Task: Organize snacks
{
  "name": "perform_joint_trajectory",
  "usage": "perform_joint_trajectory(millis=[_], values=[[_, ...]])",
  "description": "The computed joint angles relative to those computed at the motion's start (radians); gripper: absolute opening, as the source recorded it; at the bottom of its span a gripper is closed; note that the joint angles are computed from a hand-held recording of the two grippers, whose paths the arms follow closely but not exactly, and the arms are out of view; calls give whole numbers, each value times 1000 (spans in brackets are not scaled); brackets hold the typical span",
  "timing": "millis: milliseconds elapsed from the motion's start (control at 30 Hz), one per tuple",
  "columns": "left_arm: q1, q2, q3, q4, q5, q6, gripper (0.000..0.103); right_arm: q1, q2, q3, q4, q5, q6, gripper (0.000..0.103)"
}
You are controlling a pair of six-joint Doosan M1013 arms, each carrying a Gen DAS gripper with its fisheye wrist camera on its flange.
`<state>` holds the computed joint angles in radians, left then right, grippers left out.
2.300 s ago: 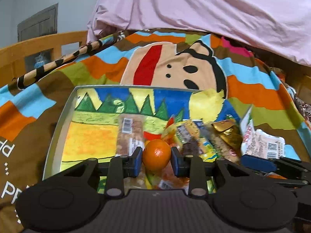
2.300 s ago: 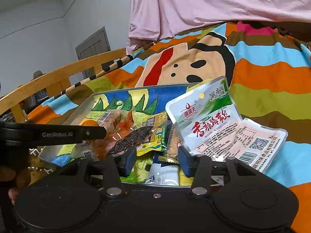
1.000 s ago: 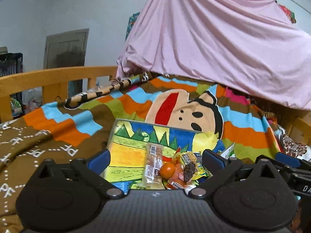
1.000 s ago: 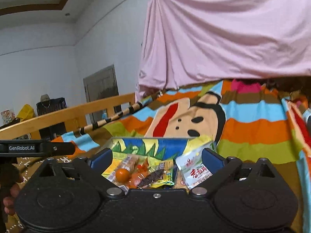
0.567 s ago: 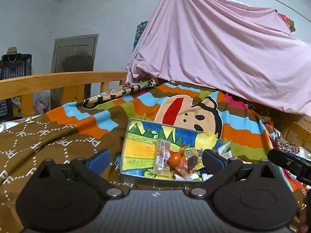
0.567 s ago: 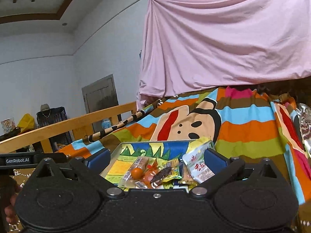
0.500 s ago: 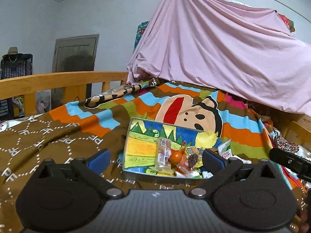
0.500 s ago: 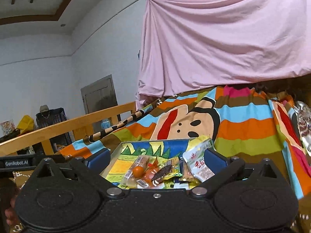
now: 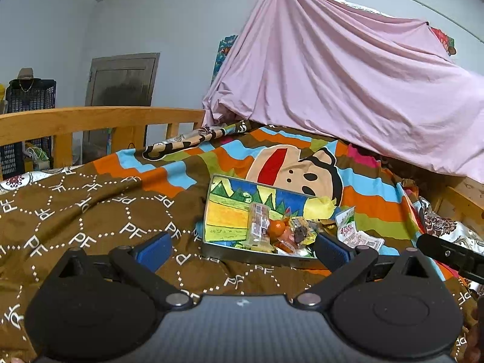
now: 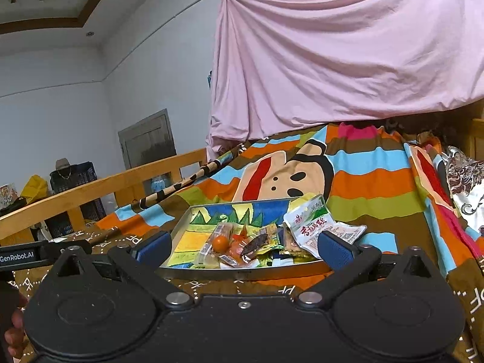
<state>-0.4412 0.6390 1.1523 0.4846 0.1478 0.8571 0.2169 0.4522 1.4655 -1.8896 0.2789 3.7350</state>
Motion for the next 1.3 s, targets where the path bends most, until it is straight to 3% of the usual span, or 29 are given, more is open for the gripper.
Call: perform_joint_trajectory(millis=[200,567,933,1300], values=[[3,-8,26,0,-26,10,103,9,-3,5,74,19,-76,102],[11,1,37,-181,-8,194,103,22,12,-17,335,53,-347,102],[14,9,33,-185,13,209,103,26,35,-54,588,73,-613,102],[16,17,23,-233,48,265,103,28,46,-75,714,87,-766,102]])
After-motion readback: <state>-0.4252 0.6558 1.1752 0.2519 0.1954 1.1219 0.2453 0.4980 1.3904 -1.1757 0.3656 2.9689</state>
